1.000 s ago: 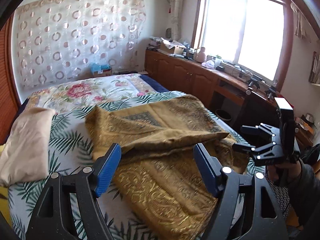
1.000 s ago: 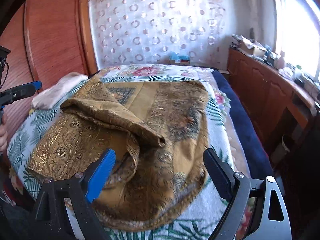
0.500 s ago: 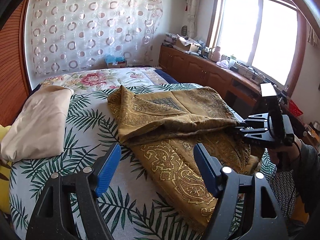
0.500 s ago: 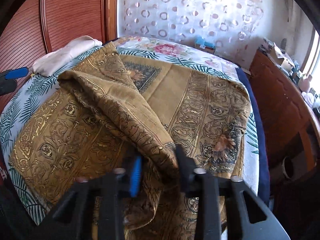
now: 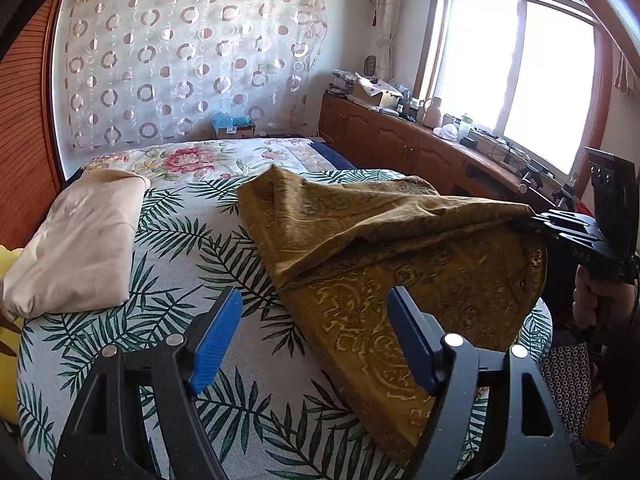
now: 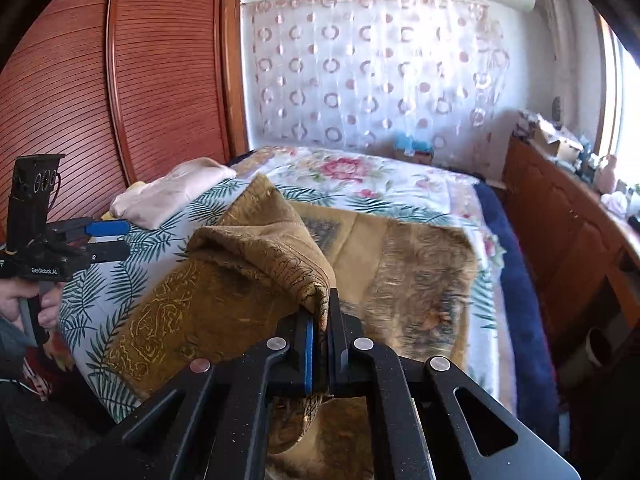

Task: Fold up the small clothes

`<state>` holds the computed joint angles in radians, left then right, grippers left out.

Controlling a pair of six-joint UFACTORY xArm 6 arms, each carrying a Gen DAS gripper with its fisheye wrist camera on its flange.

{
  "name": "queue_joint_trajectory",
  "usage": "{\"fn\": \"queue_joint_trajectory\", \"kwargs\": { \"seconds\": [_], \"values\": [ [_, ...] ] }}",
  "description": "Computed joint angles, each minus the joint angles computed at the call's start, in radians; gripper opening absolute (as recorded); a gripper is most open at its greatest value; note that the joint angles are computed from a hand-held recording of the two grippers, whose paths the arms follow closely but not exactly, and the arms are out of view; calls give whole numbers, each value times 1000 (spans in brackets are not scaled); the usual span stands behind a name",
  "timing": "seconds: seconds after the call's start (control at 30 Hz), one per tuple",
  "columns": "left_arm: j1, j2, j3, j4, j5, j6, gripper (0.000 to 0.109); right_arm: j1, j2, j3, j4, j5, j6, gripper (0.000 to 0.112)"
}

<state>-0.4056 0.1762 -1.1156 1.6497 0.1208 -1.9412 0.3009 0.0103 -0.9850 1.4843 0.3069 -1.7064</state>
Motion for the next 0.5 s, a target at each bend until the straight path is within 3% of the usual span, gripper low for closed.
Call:
{"fn": "queue_joint_trajectory", "kwargs": {
  "seconds": [0.13, 0.27, 0.37, 0.5],
  "values": [
    [-5, -2, -2, 22, 3, -17, 76, -32, -6, 35, -17, -53, 32, 4],
    [-9, 2, -6, 14, 12, -11, 76, -63, 60, 31, -181, -71, 191, 4],
    [-13, 1, -2, -28, 32, 32, 76, -64, 73, 39, -194, -82, 204, 5],
    [-19, -8, 7, -43, 59, 47, 76, -55, 54, 53, -187, -104, 212, 16]
  ]
}}
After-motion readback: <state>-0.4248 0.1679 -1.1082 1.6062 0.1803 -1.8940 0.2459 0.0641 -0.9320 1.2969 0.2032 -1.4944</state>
